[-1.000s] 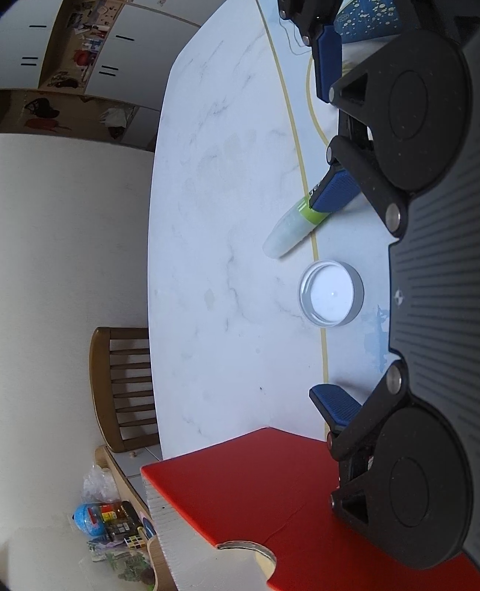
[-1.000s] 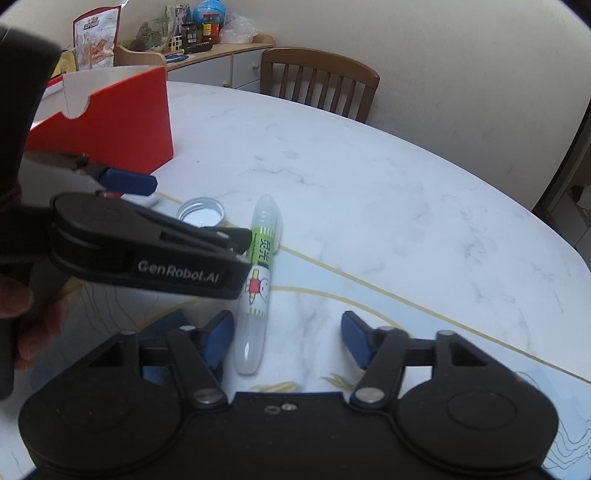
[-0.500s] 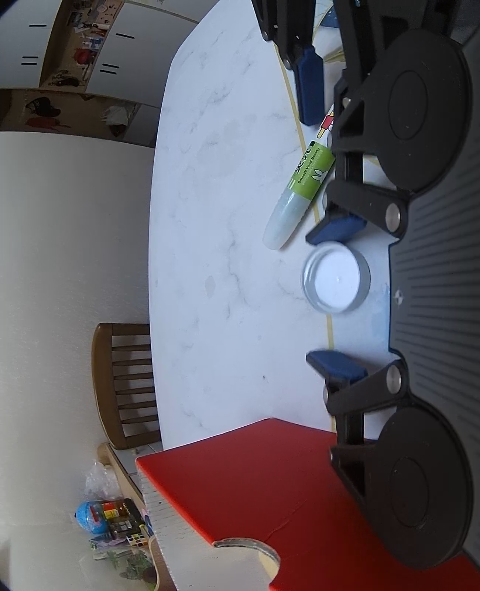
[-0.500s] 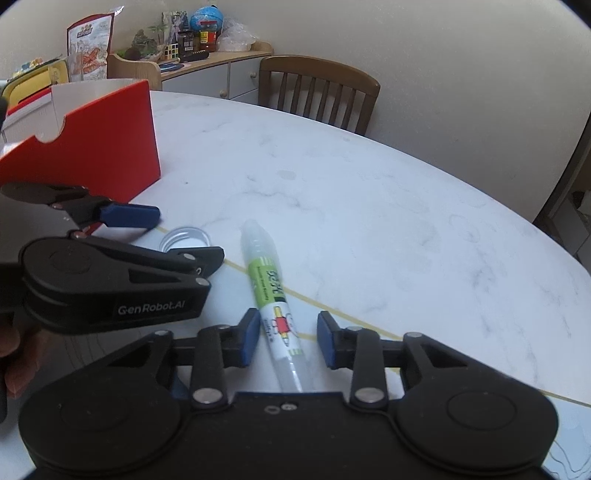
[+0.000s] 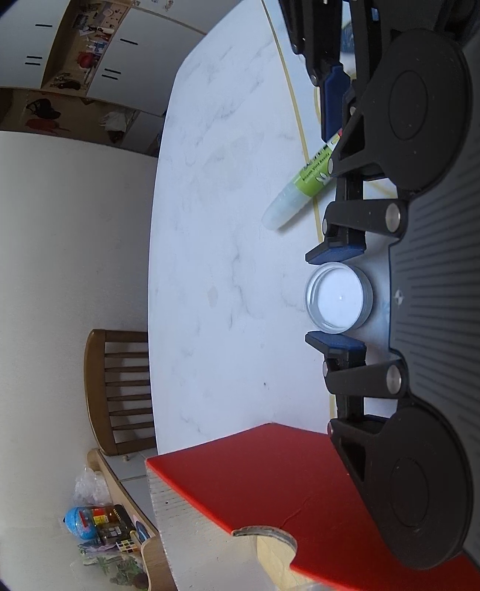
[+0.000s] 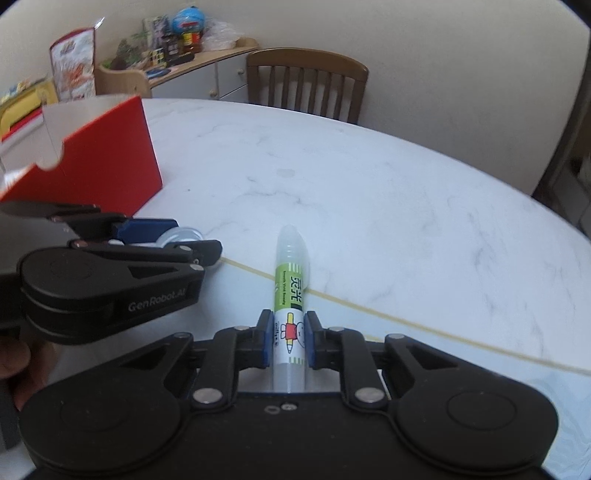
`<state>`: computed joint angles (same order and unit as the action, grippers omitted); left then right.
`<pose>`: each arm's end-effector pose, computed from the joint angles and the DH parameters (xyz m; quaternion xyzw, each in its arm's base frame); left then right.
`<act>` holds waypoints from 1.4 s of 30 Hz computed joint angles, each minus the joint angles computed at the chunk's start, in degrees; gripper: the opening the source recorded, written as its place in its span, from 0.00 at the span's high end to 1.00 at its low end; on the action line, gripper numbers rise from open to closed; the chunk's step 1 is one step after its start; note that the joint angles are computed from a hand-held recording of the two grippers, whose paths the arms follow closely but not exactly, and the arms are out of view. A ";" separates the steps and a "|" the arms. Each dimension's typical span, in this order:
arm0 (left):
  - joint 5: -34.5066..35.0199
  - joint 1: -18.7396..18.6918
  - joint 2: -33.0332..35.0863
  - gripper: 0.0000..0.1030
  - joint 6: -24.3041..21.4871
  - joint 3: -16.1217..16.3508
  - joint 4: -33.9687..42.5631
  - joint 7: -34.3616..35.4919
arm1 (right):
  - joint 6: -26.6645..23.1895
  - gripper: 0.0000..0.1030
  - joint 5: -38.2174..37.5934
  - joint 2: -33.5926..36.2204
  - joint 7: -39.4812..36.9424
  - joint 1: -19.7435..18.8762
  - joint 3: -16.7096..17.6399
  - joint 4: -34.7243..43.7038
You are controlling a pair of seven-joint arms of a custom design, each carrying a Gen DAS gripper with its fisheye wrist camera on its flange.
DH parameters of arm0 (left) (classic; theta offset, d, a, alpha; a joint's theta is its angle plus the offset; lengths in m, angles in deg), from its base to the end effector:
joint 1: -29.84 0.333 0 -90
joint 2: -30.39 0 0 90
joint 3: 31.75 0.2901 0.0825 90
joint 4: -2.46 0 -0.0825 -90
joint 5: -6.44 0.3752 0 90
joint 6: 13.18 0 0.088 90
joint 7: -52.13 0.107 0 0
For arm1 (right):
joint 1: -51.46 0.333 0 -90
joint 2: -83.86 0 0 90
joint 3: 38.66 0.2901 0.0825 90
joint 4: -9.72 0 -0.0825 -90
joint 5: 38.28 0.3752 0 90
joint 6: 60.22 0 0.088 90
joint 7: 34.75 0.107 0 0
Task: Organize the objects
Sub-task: 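Grasp the metal tin lid with left tool while right tool grasps the glue stick, then carry the tin lid and glue stick with both tools into the red box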
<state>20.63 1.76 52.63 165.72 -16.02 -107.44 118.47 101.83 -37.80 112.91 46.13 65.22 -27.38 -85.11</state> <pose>0.6317 -0.1775 0.3748 -0.6088 0.6818 -0.3085 0.2634 0.6482 0.2783 0.3817 -0.8182 0.4681 -0.1647 0.2902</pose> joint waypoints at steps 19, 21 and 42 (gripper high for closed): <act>-6.95 17.80 -17.32 0.63 -2.89 -19.90 -12.57 11.81 | 1.42 0.84 11.36 -16.51 -1.45 -0.05 1.59 -14.63; -12.41 19.84 -19.63 0.63 -2.77 -22.28 -14.41 16.97 | 1.62 0.84 11.71 -18.18 -1.33 0.87 1.03 -15.72; -47.60 20.51 -36.05 0.63 -9.66 -16.16 -22.63 55.72 | 0.16 0.84 4.62 -21.32 7.41 10.52 -0.39 -12.66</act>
<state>-26.97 22.27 16.57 156.06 -32.18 -130.07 174.20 101.98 -33.18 91.59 53.54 75.75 -27.77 -97.77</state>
